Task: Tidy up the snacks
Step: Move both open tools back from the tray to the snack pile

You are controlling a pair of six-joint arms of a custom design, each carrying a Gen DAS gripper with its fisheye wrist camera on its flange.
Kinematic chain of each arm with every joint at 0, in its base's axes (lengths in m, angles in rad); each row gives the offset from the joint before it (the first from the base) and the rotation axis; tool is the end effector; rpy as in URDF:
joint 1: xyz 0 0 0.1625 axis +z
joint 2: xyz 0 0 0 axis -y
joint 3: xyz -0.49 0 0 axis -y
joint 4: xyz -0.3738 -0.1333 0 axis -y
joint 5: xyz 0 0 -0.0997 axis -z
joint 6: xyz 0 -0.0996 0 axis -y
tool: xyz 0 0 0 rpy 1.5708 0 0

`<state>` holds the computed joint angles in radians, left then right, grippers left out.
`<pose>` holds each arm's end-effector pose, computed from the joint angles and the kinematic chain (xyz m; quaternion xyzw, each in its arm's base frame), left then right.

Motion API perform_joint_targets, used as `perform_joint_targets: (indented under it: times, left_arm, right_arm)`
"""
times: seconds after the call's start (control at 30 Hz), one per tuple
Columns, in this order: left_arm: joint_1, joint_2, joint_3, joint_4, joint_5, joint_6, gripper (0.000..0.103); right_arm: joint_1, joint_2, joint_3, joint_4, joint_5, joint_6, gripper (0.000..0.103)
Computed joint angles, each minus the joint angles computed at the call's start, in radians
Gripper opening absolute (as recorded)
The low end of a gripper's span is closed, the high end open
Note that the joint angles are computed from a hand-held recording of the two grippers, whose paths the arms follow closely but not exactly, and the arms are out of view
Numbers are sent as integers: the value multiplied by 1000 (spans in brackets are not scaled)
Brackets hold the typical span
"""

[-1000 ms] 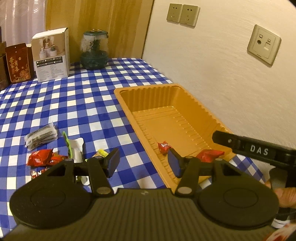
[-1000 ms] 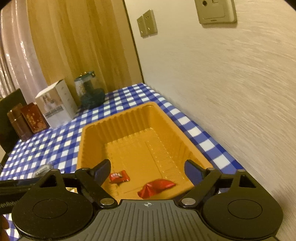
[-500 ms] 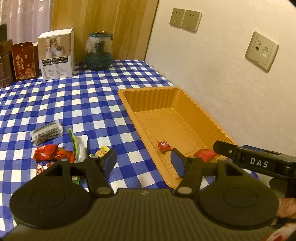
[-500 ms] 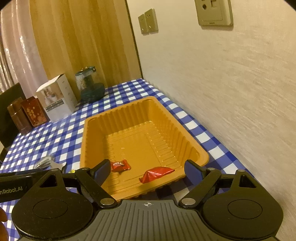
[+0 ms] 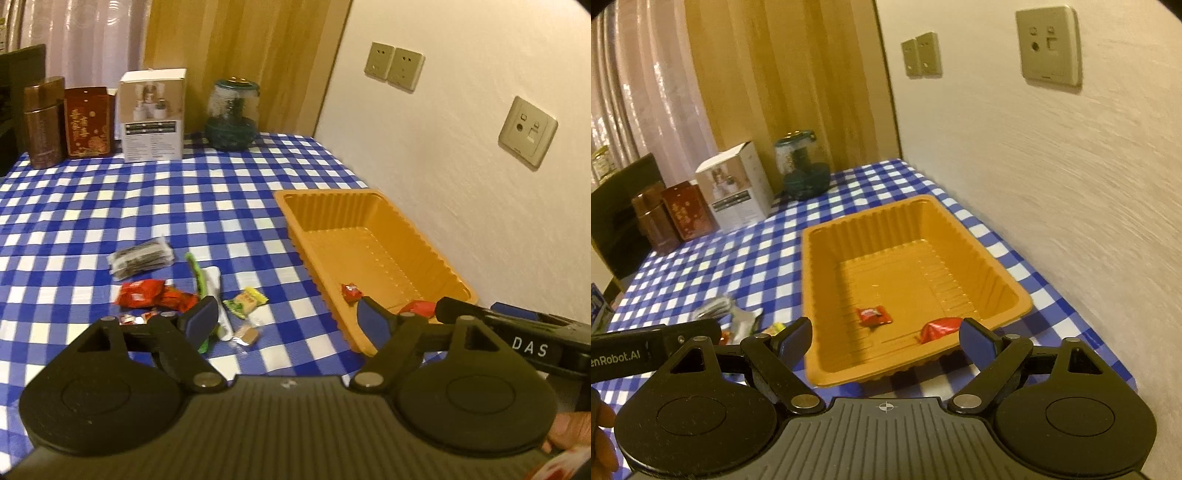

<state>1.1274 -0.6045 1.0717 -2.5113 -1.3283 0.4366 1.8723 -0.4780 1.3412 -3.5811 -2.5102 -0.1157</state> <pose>-0.2311 -0.8531 0.2320 0.3854 0.8852 -0.2331 0.1168 0.2800 -0.7221 0.1706 -0.0852 -0.7836 0.5170 0.3337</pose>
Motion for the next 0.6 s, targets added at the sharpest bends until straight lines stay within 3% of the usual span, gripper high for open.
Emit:
perform_joint_targets:
  times: [0.3, 0.6]
  left_arm:
    - [20, -48, 23, -25, 21, -2, 96]
    - [56, -72, 16, -39, 54, -5, 96]
  right_arm:
    - [35, 34, -53, 66, 9, -4, 86]
    - [51, 75, -114, 157, 43, -1, 86]
